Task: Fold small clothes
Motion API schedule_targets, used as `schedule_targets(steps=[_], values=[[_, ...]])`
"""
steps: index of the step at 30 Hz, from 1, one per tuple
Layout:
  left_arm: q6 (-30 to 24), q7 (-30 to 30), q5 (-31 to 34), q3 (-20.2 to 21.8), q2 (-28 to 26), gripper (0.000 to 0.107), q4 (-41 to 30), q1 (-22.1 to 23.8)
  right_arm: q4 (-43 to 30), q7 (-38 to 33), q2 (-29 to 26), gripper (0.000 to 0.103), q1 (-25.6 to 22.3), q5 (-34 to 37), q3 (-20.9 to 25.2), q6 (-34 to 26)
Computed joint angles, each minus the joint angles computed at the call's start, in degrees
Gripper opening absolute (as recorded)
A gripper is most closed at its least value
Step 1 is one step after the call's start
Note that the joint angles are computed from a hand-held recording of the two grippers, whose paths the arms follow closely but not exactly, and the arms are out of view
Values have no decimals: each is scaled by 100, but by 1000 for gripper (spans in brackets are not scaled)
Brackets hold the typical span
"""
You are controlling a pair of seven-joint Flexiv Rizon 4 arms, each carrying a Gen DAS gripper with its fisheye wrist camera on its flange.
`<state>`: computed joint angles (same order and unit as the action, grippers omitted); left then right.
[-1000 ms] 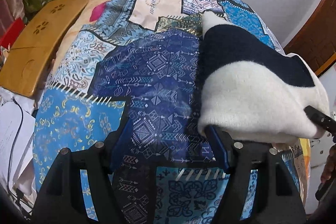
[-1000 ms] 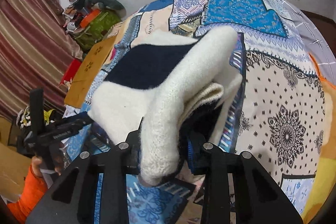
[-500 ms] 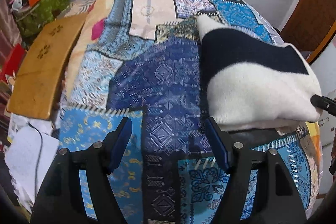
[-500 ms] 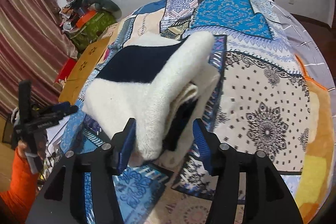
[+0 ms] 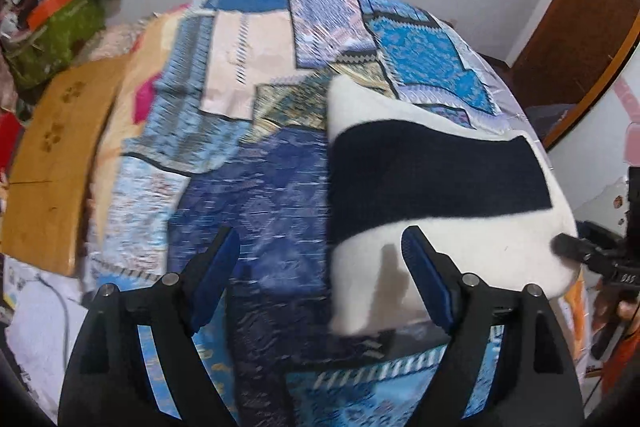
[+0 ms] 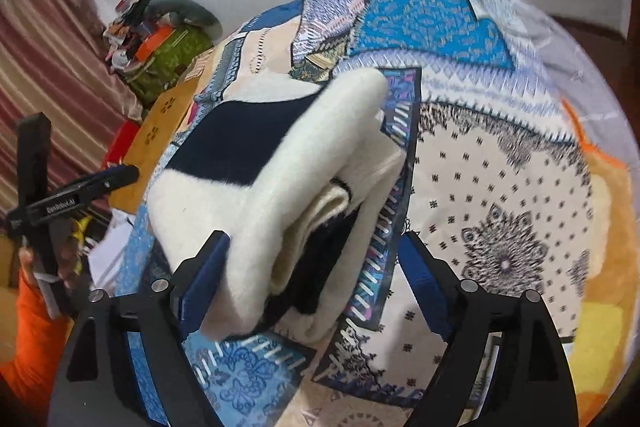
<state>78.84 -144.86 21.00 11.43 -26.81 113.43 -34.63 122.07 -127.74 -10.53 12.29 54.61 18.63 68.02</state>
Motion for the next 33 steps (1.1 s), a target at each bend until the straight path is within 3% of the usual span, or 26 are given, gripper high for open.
schedule_targets(steps=[4,8,19,21,25,33], values=[[282,736,-782,-783,-374,83,-25,715,-231,-83,-231,84,-206,261,-61,-532],[690,1093,-1401,-1231,-709,93,19,1081,-410,-191,-466,87,-378,426,-96,-949],[1492,2534,-2529,-3418,-1482,97,224,2871,-807,-652,-836,88,-695,823,-74,-1731],[1685,2687,-2641,-3680,-1619,96,269,3058,-843,-738,-862,83,-734,895,-72,-1850],[2193,2894,-2670,-4673,-2124,86,451,3875,-847,-869,-825,72,-726,981,-80,-1904],[2316,2778,-2608,-4576,-1833,67,612,3766,-728,-950,-545,49,-551,971,-110,-1640]])
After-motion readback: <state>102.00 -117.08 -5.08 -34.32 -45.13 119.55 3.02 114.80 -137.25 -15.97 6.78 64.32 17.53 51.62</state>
